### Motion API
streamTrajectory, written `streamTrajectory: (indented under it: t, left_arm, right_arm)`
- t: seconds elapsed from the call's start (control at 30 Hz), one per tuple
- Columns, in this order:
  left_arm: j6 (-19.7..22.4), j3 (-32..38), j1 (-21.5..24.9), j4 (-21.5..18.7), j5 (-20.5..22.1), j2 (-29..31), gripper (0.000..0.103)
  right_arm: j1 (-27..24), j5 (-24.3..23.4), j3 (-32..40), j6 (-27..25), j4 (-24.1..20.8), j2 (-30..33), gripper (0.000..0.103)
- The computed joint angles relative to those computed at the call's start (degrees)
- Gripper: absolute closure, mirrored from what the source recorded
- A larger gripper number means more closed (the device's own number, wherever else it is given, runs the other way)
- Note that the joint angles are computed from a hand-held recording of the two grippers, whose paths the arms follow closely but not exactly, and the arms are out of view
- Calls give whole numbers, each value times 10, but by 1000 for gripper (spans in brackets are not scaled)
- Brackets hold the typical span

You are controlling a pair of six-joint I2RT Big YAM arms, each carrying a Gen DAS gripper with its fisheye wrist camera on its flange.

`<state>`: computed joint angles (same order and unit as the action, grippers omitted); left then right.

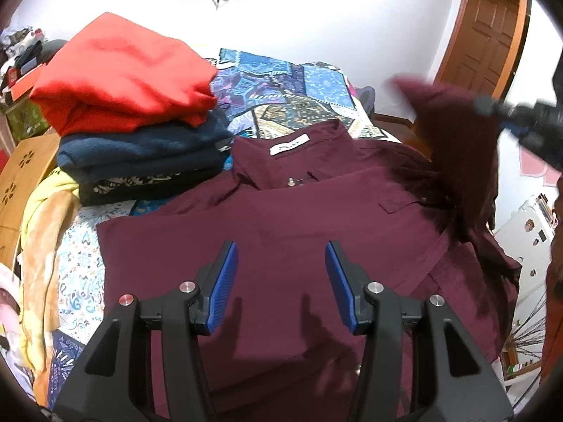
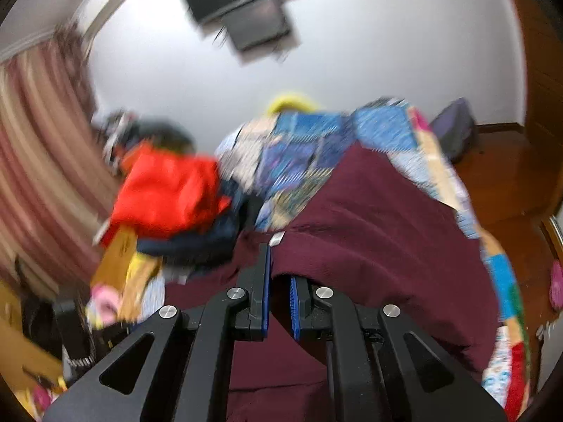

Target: Fold large clothes

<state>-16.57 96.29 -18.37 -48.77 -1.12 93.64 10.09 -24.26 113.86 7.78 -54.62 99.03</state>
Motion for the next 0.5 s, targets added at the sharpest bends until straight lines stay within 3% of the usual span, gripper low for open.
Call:
streamTrajectory:
  t: [0.2,0.37,0.5]
  left_arm:
    - [-14,-15,12,4,10,-6,53]
    - [-12,-15,11,1,9,-3,53]
    - [-8,-13,8,0,6,0,53]
  right_arm:
    - [45,14,16,-57,-85,55,95]
    - [41,6,19,-75,-150,66,94]
    - [28,-7,19,-68,-167,51,92]
